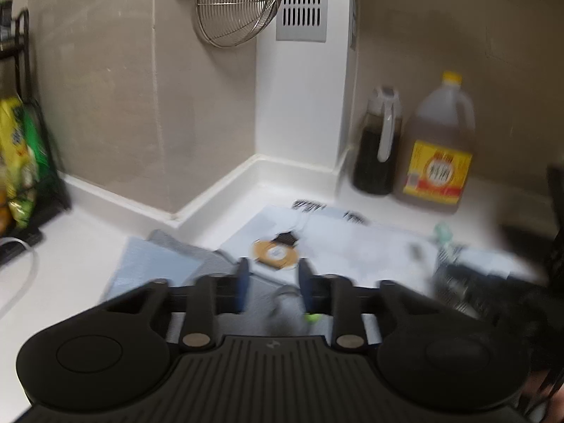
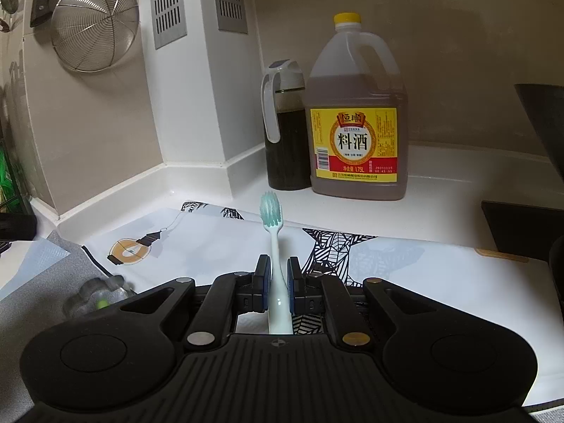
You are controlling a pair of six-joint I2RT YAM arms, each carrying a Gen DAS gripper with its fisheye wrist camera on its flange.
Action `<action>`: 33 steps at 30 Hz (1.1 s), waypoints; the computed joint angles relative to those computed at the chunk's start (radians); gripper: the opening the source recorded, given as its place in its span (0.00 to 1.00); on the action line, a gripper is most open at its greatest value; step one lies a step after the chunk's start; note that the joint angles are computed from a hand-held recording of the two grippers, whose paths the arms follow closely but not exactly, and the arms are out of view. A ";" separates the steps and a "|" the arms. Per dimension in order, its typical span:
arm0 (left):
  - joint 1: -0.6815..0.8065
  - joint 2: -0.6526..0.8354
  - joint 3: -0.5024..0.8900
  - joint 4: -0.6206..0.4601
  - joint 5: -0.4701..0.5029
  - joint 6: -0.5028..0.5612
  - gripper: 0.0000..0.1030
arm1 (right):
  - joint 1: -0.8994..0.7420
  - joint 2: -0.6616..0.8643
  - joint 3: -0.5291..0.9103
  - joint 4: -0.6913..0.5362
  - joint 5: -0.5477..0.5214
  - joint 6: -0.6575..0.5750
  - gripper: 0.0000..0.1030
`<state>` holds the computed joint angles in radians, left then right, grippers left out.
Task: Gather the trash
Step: 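Grasp the flower-shaped egg ring by its rim with the left gripper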
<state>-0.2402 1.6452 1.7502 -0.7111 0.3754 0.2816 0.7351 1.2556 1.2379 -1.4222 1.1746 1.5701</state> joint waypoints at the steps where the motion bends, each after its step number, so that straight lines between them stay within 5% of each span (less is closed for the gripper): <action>1: 0.004 0.008 0.009 -0.024 0.002 0.009 0.14 | 0.003 -0.003 -0.009 0.013 0.005 -0.009 0.10; 6: 0.028 0.064 0.026 -0.120 -0.004 0.032 0.18 | 0.010 -0.071 -0.064 0.113 -0.014 -0.065 0.10; 8: 0.038 0.059 0.014 -0.144 0.022 0.042 0.47 | 0.007 -0.062 -0.050 0.083 -0.045 -0.050 0.10; 10: 0.022 0.017 -0.047 -0.083 0.005 0.037 0.94 | 0.002 -0.051 -0.029 0.060 -0.066 -0.047 0.10; 11: 0.007 -0.003 -0.080 -0.035 -0.011 0.031 0.99 | -0.004 -0.047 -0.018 0.055 -0.084 -0.054 0.10; 17: -0.119 0.091 -0.062 0.042 -0.148 0.045 1.00 | -0.041 -0.046 -0.005 0.063 -0.198 -0.087 0.17; 19: -0.148 0.126 -0.070 0.083 -0.195 0.063 1.00 | -0.049 -0.035 -0.002 0.044 -0.204 -0.076 0.49; 20: -0.143 0.129 -0.088 0.121 -0.171 0.045 1.00 | -0.053 -0.031 -0.003 0.039 -0.205 -0.073 0.54; 27: -0.108 0.229 0.030 0.011 -0.049 -0.047 1.00 | -0.055 0.065 0.038 -0.025 -0.204 -0.102 0.57; 30: -0.134 0.189 -0.059 0.102 -0.113 0.000 1.00 | -0.056 0.059 0.035 -0.020 -0.206 -0.106 0.57; 32: -0.133 0.173 -0.072 0.108 -0.100 -0.013 0.84 | -0.054 0.054 0.032 -0.012 -0.203 -0.117 0.38; 33: -0.133 0.169 -0.065 0.093 -0.097 -0.022 0.82 | -0.048 0.048 0.027 -0.002 -0.197 -0.125 0.12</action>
